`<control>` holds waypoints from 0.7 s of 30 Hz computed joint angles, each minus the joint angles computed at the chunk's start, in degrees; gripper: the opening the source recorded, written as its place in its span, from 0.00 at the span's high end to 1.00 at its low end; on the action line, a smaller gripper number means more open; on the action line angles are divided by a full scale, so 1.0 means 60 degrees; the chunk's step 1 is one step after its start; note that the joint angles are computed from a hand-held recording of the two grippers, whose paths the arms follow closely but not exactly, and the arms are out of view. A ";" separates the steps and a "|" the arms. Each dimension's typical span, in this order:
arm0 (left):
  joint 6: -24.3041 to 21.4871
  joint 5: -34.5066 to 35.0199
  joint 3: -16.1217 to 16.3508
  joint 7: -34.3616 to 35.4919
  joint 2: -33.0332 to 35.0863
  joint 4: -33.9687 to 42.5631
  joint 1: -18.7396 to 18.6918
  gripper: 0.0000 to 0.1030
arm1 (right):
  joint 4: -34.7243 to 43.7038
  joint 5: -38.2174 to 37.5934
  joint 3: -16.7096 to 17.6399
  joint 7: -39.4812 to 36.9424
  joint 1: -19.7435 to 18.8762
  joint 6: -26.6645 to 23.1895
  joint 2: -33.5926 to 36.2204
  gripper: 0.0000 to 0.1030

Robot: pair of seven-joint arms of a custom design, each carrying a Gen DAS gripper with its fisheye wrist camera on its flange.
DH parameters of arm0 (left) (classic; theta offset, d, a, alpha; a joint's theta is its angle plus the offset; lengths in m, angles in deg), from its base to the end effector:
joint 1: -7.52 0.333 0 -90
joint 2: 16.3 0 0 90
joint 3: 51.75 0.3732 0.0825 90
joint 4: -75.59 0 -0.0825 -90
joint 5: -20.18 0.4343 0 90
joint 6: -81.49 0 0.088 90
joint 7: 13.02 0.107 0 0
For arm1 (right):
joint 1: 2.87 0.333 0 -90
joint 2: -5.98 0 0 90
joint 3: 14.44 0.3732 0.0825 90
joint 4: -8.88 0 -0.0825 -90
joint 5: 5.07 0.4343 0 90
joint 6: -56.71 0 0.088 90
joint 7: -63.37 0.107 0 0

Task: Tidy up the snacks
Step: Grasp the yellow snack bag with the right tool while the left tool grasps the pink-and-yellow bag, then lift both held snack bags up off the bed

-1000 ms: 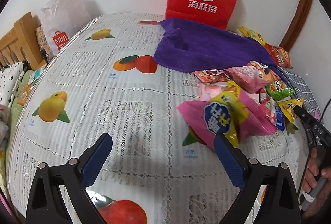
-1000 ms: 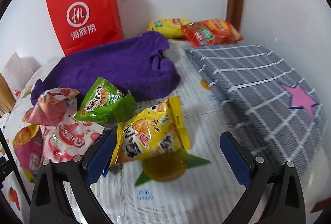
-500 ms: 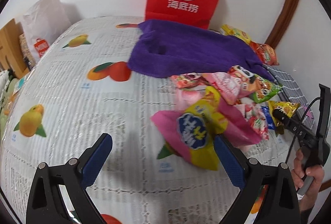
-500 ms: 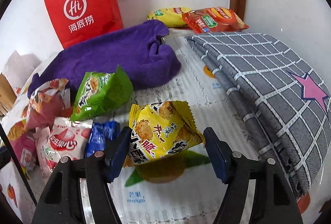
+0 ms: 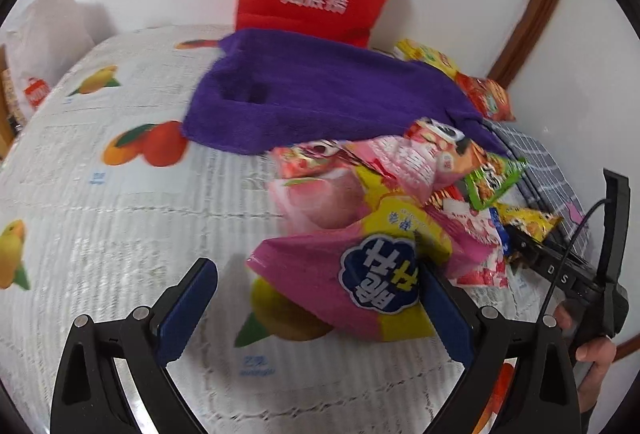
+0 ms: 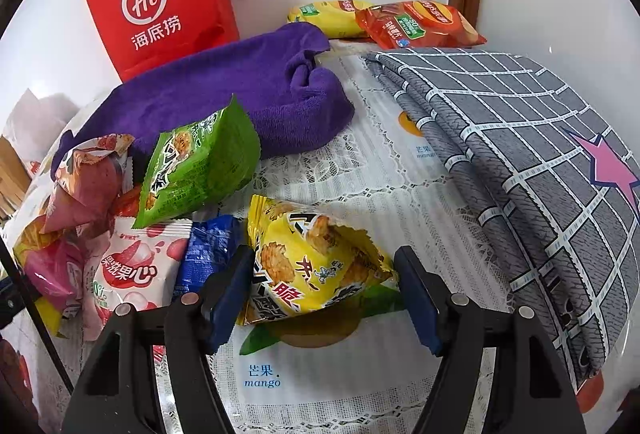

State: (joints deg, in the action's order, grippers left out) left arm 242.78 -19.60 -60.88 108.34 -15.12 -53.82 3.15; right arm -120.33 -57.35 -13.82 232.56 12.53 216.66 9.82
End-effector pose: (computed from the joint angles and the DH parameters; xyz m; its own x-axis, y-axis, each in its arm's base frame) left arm 0.5875 -0.1084 0.4289 -0.2439 -0.9399 0.2390 -0.8339 0.0774 -0.5465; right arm 0.5625 0.1993 0.3950 -0.2765 -0.9581 -0.0749 -0.7532 0.2644 -0.6023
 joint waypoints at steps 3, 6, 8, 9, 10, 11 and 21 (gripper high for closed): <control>0.0068 -0.0231 -0.0068 0.0234 0.0075 0.0032 -0.0032 0.05 | 0.0040 0.0076 0.0017 -0.0105 0.0019 -0.0105 0.0016 0.31; -0.0157 -0.1120 -0.0129 0.1098 0.0059 0.0093 -0.0018 0.20 | 0.0055 0.0115 0.0008 -0.0141 0.0022 -0.0099 0.0026 0.31; -0.0035 -0.1277 -0.0121 0.1188 -0.0004 0.0002 -0.0042 0.27 | 0.0061 0.0134 0.0005 -0.0154 0.0026 -0.0099 0.0028 0.31; -0.0055 -0.1514 -0.0112 0.1435 -0.0053 -0.0032 -0.0045 0.31 | 0.0048 0.0118 -0.0002 -0.0118 0.0026 -0.0069 0.0016 0.31; -0.0294 -0.1975 -0.0082 0.1906 -0.0133 -0.0036 -0.0025 0.50 | 0.0031 0.0109 -0.0007 -0.0101 0.0021 -0.0042 0.0004 0.31; -0.0586 -0.2300 -0.0024 0.2184 -0.0206 -0.0034 -0.0007 0.62 | 0.0008 0.0115 -0.0013 -0.0102 0.0009 0.0001 -0.0011 0.31; -0.0887 -0.2852 0.0466 0.2694 -0.1159 -0.0767 -0.0122 0.83 | 0.0027 0.0194 0.0017 -0.0158 0.0001 -0.0070 -0.0025 0.31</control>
State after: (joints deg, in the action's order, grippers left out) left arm 237.45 -36.71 -58.09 124.50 -22.07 -58.42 2.42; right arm -120.17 -56.19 -13.72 231.61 12.53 216.24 9.66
